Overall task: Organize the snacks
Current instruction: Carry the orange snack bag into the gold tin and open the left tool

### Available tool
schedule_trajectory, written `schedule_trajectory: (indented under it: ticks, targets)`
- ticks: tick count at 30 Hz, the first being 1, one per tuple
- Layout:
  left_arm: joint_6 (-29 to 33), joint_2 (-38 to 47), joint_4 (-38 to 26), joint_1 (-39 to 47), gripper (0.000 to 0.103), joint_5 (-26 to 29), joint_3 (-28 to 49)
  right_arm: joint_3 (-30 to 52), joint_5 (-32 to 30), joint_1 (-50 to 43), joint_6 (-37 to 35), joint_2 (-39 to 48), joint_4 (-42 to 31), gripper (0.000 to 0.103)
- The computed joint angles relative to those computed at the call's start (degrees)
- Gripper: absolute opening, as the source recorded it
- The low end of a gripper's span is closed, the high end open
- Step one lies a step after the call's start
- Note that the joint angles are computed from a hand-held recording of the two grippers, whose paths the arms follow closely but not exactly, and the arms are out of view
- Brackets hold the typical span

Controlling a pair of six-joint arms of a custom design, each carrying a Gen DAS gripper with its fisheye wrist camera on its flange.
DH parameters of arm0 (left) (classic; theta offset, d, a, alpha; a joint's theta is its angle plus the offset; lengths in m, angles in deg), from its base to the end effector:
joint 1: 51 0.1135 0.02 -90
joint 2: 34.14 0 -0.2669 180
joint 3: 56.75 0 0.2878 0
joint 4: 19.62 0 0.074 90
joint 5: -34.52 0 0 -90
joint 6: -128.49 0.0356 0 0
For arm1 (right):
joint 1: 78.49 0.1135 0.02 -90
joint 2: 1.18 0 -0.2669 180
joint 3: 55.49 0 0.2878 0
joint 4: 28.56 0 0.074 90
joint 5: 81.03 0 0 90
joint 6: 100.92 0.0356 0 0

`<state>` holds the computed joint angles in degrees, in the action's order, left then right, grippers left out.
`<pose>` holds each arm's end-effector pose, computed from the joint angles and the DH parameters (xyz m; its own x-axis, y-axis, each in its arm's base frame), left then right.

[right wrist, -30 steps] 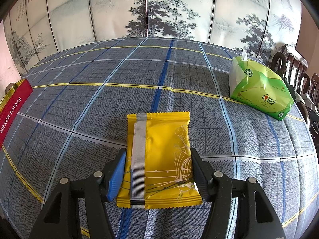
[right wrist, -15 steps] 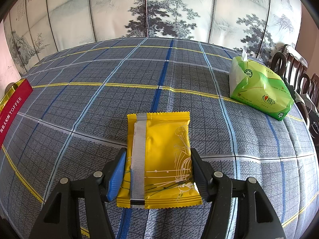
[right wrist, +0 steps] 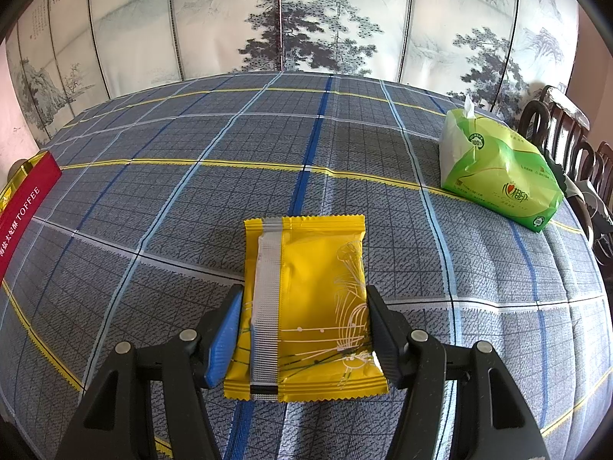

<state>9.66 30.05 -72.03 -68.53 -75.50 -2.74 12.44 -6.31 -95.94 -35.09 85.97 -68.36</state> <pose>0.2292 -0.0596 0.2075 -0.8056 -0.2207 -0.5498 -0.2919 0.9554 0.0443 0.3217 -0.0913 0.1924 -0.8116 -0.1589 -0.5621 -0.1890 0.9820 -0.0046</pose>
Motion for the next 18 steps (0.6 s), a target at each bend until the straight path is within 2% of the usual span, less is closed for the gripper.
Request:
schedule_trajectory:
  ticks: [13,18]
  targets:
    - [-0.1,-0.3,-0.1,0.1,0.037,0.7,-0.1,-0.3,3.3,1.0,3.1,-0.8,0.0,0.061]
    - [0.5,-0.8,-0.4,0.0,0.046,0.4,-0.2,-0.6,5.8,2.9,4.4,-1.6,0.4,0.061]
